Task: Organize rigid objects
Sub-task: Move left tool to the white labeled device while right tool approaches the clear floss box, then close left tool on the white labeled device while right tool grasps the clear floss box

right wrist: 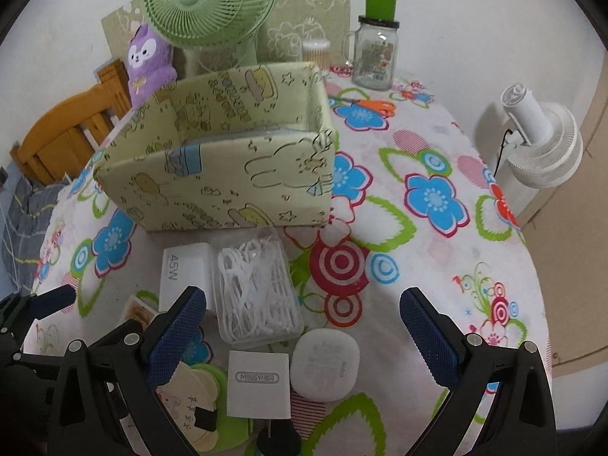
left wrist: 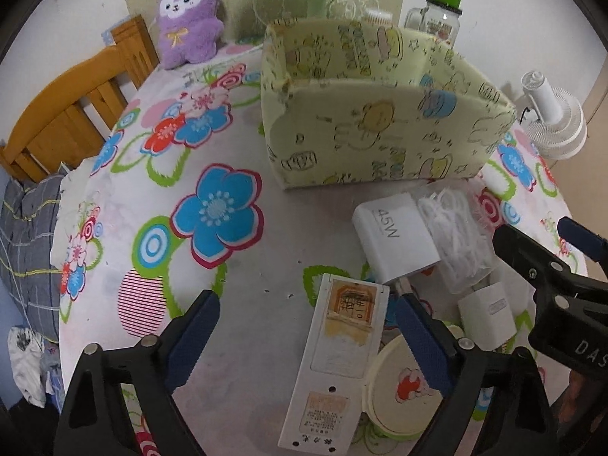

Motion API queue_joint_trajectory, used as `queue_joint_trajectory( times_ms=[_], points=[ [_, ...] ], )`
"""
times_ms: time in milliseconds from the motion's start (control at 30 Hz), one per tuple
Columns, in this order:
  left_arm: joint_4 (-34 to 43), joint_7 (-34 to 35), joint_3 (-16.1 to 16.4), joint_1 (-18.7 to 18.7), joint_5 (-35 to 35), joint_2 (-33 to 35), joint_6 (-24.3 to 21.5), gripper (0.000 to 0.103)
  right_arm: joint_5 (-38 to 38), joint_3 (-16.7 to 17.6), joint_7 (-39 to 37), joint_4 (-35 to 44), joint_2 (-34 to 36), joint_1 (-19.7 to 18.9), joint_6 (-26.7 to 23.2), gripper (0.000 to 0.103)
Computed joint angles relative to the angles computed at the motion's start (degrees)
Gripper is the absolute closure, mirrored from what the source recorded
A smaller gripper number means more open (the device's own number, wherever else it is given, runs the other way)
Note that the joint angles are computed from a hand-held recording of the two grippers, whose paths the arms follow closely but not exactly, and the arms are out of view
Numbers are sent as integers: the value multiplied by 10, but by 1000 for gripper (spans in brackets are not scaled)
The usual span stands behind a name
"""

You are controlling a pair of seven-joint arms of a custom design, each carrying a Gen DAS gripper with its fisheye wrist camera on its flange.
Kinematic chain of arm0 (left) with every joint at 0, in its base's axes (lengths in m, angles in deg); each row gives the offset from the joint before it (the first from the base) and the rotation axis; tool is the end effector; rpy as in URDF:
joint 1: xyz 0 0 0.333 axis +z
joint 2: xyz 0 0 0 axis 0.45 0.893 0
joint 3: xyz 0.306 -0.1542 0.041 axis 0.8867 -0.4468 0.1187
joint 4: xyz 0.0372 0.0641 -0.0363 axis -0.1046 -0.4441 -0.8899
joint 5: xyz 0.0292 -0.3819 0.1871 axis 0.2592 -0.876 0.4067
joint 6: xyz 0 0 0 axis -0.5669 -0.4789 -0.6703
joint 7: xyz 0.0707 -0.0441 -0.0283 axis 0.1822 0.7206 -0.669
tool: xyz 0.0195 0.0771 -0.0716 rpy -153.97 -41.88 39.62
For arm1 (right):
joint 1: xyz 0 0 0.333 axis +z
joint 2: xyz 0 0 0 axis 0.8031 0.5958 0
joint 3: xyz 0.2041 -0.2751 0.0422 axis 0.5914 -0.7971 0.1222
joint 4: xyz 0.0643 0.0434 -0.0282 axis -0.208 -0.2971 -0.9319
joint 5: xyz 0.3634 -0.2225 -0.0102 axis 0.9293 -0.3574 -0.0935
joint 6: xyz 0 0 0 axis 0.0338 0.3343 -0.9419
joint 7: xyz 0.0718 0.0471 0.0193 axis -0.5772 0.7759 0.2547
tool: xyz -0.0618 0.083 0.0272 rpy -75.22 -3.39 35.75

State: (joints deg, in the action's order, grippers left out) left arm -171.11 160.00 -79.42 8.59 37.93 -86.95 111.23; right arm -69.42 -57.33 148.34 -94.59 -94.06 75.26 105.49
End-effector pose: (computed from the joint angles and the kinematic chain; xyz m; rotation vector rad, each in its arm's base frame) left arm 0.4861 -0.3304 0.4838 -1.6375 2.3408 -0.4886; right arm 0.4472 0.3086 0.4918 -1.6615 2.1312 -0.5707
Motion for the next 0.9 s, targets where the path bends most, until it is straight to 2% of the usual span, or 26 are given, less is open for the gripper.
queue_joint_trajectory(
  times_ms=[300, 433, 500, 533, 567, 733, 900],
  points=[
    [3, 28, 1, -4, -24, 17, -15, 19, 7, -9, -22, 18, 32, 5, 10, 0],
    [4, 48, 4, -4, -83, 21, -21, 33, 14, -14, -30, 25, 44, 8, 10, 0],
    [3, 48, 2, -6, -86, 20, -18, 41, 20, -17, -37, 29, 51, 10, 7, 0],
    [3, 53, 1, -8, -86, 20, -15, 50, 22, -18, -39, 31, 53, 11, 5, 0],
    [3, 60, 0, -9, -88, 20, -14, 55, 26, -19, -42, 33, 57, 12, 3, 0],
    [7, 51, -1, -10, -74, 23, -12, 56, 41, -25, -57, 42, 69, 16, -3, 3],
    [22, 20, 3, -5, -38, 35, -11, 57, 67, -30, -89, 49, 85, 21, -3, 15]
  ],
)
